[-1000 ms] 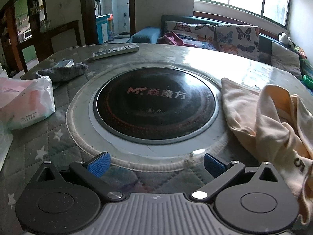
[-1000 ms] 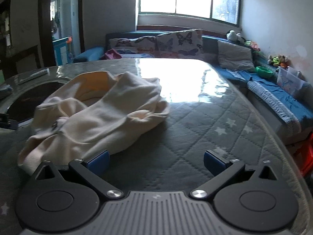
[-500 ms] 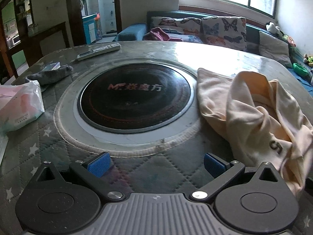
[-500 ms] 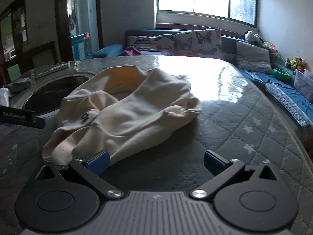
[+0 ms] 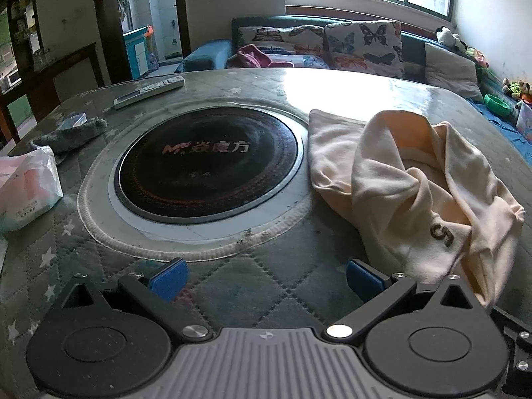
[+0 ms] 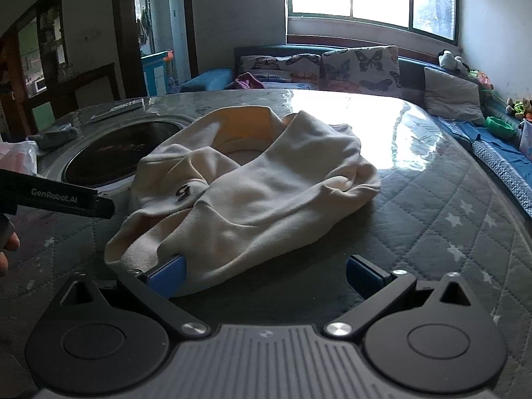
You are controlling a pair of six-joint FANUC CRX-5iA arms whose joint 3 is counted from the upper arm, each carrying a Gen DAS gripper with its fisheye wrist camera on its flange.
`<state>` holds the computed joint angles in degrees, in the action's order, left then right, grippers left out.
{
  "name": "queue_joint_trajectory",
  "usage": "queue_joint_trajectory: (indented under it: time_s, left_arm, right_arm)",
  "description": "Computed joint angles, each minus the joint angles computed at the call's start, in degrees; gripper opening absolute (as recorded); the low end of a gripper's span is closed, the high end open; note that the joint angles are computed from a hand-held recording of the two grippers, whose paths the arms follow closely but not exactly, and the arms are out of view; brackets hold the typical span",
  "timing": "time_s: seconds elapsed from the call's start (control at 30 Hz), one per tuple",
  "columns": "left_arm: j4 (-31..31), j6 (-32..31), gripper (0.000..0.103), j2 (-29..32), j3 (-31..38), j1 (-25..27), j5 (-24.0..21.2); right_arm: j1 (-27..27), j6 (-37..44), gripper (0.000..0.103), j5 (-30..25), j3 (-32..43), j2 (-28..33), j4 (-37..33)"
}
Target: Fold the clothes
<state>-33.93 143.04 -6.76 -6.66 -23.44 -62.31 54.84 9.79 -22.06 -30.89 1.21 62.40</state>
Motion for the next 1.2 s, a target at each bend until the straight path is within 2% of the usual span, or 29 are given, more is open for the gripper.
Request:
queue_joint_trajectory:
  time_s: [1.2]
  left_arm:
    - [1.2, -2.6, 0.103, 1.4, 1.6, -1.3, 0.6]
  right_arm:
    - [0.1, 0.6, 0.103, 0.8, 0.5, 0.7, 0.8]
